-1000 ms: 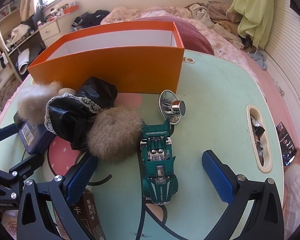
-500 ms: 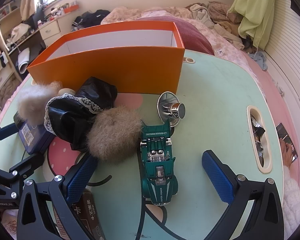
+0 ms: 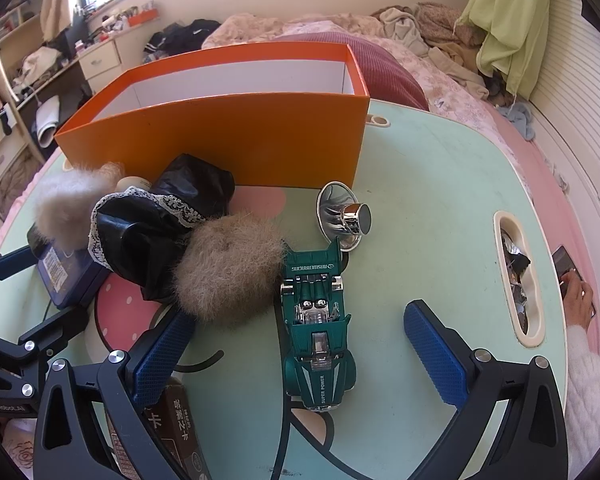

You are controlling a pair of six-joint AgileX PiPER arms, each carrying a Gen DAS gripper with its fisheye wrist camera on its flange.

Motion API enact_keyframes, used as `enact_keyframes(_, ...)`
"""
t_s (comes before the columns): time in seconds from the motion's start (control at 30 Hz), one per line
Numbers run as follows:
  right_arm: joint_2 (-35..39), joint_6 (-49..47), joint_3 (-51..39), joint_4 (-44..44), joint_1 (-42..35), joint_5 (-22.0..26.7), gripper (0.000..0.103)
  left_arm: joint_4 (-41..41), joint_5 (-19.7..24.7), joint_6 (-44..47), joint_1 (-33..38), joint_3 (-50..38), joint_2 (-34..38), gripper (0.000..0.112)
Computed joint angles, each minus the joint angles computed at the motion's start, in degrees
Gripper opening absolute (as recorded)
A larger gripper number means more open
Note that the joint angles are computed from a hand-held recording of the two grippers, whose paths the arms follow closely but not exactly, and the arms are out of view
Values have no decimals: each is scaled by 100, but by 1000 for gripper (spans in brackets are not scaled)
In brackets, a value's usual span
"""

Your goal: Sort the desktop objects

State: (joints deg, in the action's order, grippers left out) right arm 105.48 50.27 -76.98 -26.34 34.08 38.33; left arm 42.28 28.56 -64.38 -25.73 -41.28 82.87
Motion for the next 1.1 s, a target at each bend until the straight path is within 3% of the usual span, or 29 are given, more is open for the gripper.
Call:
enact_keyframes(0.37, 16, 42, 10, -10, 3, 25, 103, 56, -81, -3, 0, 56, -10, 103)
enact_keyframes(0.77, -26, 217, 2, 11, 56, 254, 103, -439, -510, 1035, 21, 157, -158, 103)
enact_keyframes(0.93, -14, 35, -89, 195, 31, 403, 103, -205, -422, 560, 77, 228, -219, 103)
enact_keyframes(1.1, -28, 288, -131, 181, 92, 675, 103, 566, -732, -449, 246, 659, -845, 103)
